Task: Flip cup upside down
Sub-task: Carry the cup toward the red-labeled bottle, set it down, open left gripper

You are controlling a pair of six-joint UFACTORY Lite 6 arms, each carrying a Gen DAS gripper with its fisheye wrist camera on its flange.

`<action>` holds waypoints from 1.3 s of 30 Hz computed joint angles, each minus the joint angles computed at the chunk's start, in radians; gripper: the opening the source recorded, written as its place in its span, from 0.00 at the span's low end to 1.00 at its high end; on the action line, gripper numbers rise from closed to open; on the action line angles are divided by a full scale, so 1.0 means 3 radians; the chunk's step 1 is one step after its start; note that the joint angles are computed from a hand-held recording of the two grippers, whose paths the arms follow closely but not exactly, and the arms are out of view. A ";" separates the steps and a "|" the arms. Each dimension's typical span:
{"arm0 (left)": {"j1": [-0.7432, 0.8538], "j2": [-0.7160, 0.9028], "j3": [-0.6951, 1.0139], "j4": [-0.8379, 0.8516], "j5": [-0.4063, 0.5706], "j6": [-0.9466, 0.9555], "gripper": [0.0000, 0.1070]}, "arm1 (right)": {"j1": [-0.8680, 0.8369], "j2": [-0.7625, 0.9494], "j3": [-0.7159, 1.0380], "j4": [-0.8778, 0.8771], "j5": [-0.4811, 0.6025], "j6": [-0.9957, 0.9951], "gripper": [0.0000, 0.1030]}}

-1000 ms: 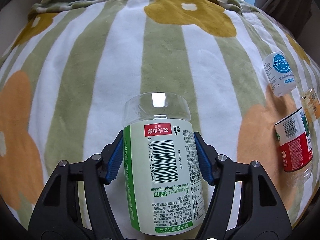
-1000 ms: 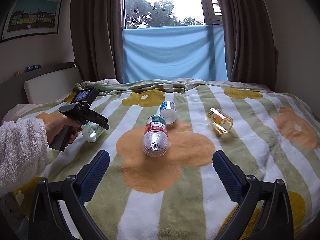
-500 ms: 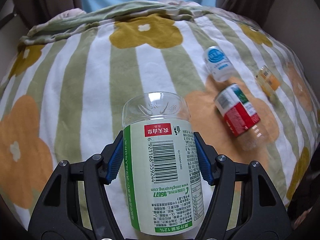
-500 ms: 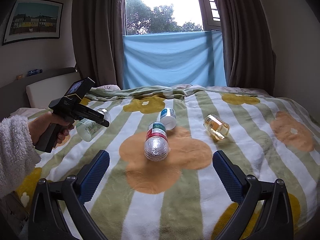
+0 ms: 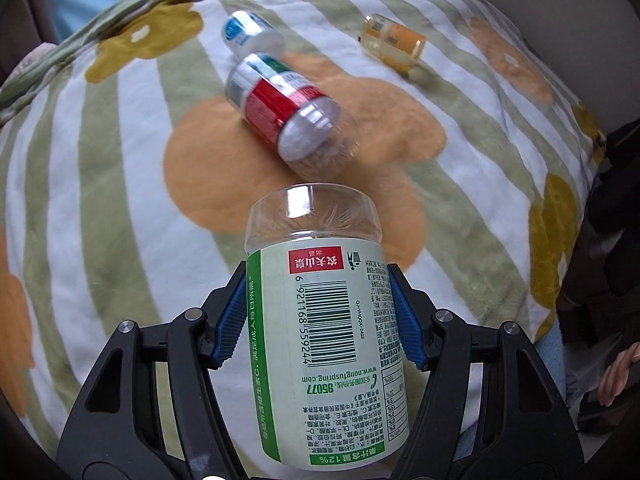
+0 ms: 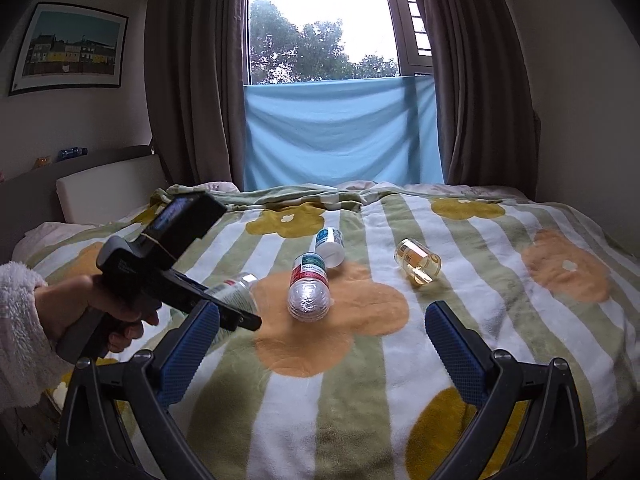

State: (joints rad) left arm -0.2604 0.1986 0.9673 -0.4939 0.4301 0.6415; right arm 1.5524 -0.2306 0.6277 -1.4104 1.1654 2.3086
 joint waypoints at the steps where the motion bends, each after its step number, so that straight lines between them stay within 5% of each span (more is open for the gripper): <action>1: -0.0052 0.0035 -0.0015 -0.0041 0.0002 0.0012 0.58 | 0.0019 -0.0013 -0.0025 0.0004 0.0029 0.0019 1.00; 16: -0.0517 0.0304 -0.0031 0.0435 -0.0391 -0.0570 0.60 | 0.0219 -0.0202 -0.0151 0.0224 0.0243 0.0031 1.00; 18: -0.0578 0.0311 -0.0046 0.0776 -0.0484 -0.0944 0.91 | 0.0251 -0.0234 -0.0152 0.0239 0.0273 0.0006 1.00; 19: -0.0584 0.0277 -0.0097 0.0859 -0.0575 -0.1050 0.96 | 0.0273 -0.0240 -0.0156 0.0235 0.0291 0.0025 1.00; 25: -0.0437 -0.0065 -0.0325 0.0217 -0.0592 -0.0606 0.96 | 0.0385 -0.0242 -0.0106 0.0304 0.0402 -0.0022 1.00; 28: -0.0413 -0.0494 -0.0646 0.0583 -0.0690 -0.1010 0.96 | 0.0353 -0.0324 -0.0105 0.0296 0.0338 -0.0110 1.00; 31: -0.0375 -0.1081 -0.1039 0.1225 -0.0774 -0.1785 0.96 | 0.0111 -0.0549 -0.0126 0.0257 0.0075 -0.0302 1.00; 33: -0.0272 -0.1444 -0.1264 0.1082 -0.0725 -0.1736 0.96 | -0.0205 -0.0682 -0.0102 0.0282 -0.0301 -0.0531 1.00; 39: 0.0044 -0.2484 -0.1965 0.0805 -0.0562 -0.1725 0.96 | -0.1739 -0.0399 0.0415 0.1103 -0.2198 -0.1852 1.00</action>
